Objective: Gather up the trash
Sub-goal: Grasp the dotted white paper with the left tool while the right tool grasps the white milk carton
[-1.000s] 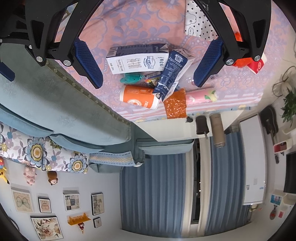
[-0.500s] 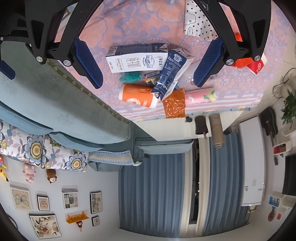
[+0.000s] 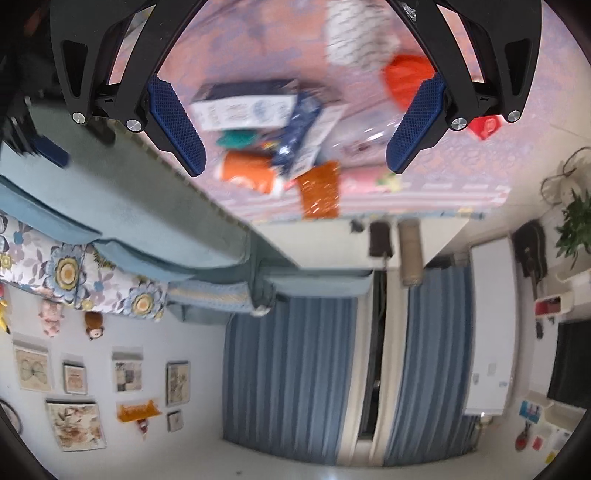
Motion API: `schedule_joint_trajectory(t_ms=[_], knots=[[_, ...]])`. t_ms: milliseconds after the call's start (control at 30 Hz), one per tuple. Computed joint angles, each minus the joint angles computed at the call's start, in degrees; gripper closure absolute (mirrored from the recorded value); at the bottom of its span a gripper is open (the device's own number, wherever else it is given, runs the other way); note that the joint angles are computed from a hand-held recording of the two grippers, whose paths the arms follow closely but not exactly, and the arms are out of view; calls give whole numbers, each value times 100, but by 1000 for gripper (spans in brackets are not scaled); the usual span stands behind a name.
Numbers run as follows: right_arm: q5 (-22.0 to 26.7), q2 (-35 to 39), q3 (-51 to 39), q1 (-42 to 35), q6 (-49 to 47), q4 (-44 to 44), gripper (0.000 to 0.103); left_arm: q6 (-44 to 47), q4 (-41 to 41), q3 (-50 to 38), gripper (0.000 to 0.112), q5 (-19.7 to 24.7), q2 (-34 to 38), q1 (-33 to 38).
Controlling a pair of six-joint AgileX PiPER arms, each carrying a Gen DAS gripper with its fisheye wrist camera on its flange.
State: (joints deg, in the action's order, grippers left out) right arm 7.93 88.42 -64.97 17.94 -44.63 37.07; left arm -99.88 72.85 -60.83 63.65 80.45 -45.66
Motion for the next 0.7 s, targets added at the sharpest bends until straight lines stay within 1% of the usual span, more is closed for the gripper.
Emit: schedule_joint_trajectory(t_ms=[33, 67, 100, 133, 200, 233, 267, 300, 367, 400, 433, 467, 500, 567, 600, 633, 667, 700], knots=[[380, 243, -333, 1, -391, 326, 35, 88, -220, 180, 17, -196, -225, 155], [612, 376, -485, -11, -721, 644, 35, 158, -419, 370, 17, -438, -428, 334], [1011, 610, -769, -34, -966, 876, 35, 304, -746, 579, 17, -725, -641, 564], [1249, 853, -1024, -7, -981, 880, 35, 388, -956, 768, 17, -926, -778, 737], [1444, 1230, -1422, 88, -581, 453, 35, 685, -1447, 1079, 17, -1383, -895, 1135], [1627, 1443, -1662, 111, -394, 272, 35, 951, -1792, 1184, 17, -1773, -874, 1381], [1978, 1804, -2117, 138, -51, -42, 35, 1303, -2143, 1269, 17, -2198, -844, 1679], [2115, 1991, -2343, 173, 140, -216, 35, 1432, -2323, 1295, 17, -2453, -710, 1849], [2481, 2426, -2904, 263, 433, -483, 35, 1683, -2647, 1187, 18, -2682, -365, 2097], [2617, 2594, -3131, 297, 531, -573, 35, 2022, -2995, 1060, 22, -2825, -100, 2278], [2725, 2755, -3341, 326, 652, -651, 35, 2353, -3315, 942, 27, -2848, 98, 2401], [2853, 2941, -3599, 358, 802, -742, 35, 2615, -3601, 775, 29, -2746, 347, 2482], [3053, 3093, -3827, 357, 856, -728, 35, 2691, -3658, 826, 32, -2843, 401, 2592], [3455, 3382, -4256, 353, 875, -714, 35, 2707, -3762, 998, 33, -3122, 402, 2747], [3602, 3488, -4394, 394, 869, -755, 35, 2752, -3848, 1089, 38, -3285, 384, 2828], [3685, 3479, -4376, 383, 790, -724, 34, 2686, -3772, 1118, 42, -3319, 380, 2827], [3578, 3400, -4194, 405, 629, -649, 34, 2634, -3685, 1149, 46, -3341, 376, 2822], [3479, 3308, -4025, 402, 474, -567, 35, 2694, -3711, 1141, 53, -3343, 381, 2822]])
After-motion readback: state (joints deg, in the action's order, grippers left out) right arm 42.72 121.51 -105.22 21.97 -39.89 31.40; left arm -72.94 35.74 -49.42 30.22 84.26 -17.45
